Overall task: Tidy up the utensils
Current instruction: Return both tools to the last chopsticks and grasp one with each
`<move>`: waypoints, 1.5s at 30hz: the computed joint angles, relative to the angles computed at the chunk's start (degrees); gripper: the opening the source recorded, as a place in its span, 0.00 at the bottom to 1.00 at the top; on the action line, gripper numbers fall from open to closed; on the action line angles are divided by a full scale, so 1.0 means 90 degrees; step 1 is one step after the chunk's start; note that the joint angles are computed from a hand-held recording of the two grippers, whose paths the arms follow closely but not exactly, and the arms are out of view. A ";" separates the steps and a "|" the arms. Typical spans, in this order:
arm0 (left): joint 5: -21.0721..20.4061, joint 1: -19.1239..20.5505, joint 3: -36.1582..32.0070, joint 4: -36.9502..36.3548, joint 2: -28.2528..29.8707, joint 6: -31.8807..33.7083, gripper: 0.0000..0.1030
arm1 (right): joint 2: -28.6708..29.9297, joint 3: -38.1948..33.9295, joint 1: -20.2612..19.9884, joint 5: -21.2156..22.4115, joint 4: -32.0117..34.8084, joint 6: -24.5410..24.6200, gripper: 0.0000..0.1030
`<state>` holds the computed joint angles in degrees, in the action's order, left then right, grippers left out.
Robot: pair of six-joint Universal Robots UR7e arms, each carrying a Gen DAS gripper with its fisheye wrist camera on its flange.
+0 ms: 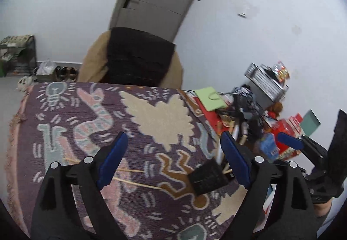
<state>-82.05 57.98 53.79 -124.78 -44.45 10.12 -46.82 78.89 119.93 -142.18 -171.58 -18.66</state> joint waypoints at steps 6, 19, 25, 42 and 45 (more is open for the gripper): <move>0.0246 0.0256 -0.0210 0.0103 -0.0036 -0.0167 0.84 | 0.0413 -0.0501 0.0053 0.0289 0.0356 -0.0128 0.57; 0.0303 0.0869 -0.0815 0.0620 0.0203 -0.0702 0.76 | 0.1238 -0.1406 -0.0107 0.0674 0.1554 0.0094 0.40; 0.0272 0.1120 -0.1249 0.0985 0.0512 -0.0987 0.61 | 0.1519 -0.1530 -0.0293 0.0628 0.1863 0.0237 0.37; 0.0444 0.1555 -0.2695 0.1848 0.1732 -0.1799 0.47 | 0.1702 -0.1077 -0.0915 0.0482 0.2331 0.0981 0.33; 0.0500 0.1601 -0.3026 0.2025 0.1982 -0.1912 0.47 | 0.1714 -0.1038 -0.1029 0.0493 0.2392 0.1124 0.33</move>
